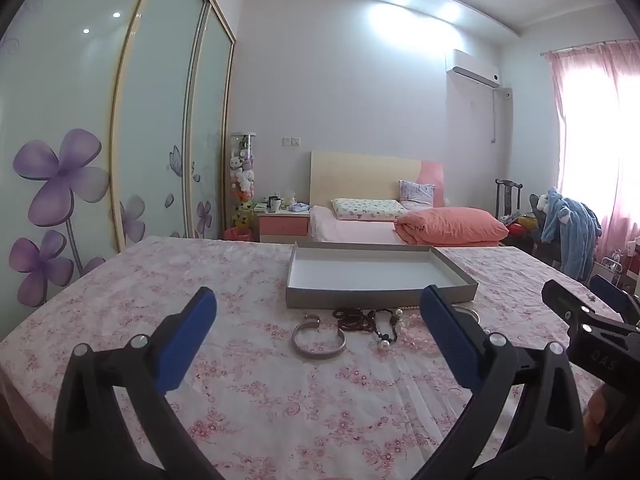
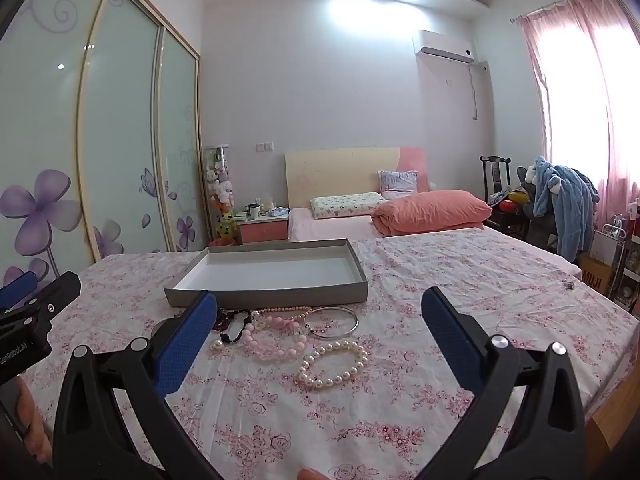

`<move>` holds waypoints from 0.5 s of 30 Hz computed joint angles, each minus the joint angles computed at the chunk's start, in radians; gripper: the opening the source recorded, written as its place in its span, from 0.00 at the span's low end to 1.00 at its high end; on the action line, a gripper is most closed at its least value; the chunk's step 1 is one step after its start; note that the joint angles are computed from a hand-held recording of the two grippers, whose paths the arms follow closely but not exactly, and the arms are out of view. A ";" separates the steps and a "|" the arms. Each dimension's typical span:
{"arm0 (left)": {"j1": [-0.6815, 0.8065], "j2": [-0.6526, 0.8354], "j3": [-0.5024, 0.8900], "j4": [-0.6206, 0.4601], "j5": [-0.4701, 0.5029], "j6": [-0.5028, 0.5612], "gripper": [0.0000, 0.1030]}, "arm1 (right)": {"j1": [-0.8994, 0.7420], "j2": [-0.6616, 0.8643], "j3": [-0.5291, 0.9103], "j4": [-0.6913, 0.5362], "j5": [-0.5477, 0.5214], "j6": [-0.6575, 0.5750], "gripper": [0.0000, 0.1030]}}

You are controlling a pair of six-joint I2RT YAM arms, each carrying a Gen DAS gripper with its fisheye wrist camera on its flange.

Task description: Organize jewelry

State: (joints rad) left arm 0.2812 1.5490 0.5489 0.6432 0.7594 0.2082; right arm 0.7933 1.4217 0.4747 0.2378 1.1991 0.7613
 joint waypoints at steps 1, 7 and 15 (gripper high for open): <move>0.000 0.000 0.001 -0.001 0.001 0.000 0.96 | 0.000 -0.001 -0.001 0.003 0.001 -0.004 0.98; 0.000 0.002 0.002 0.000 0.001 0.001 0.96 | -0.002 -0.008 -0.005 0.003 -0.003 -0.001 0.98; 0.000 0.003 0.001 0.002 -0.002 -0.002 0.96 | -0.003 -0.009 -0.008 0.012 -0.006 -0.007 0.98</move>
State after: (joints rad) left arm 0.2814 1.5519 0.5496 0.6456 0.7578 0.2063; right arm 0.7898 1.4129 0.4670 0.2494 1.1934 0.7539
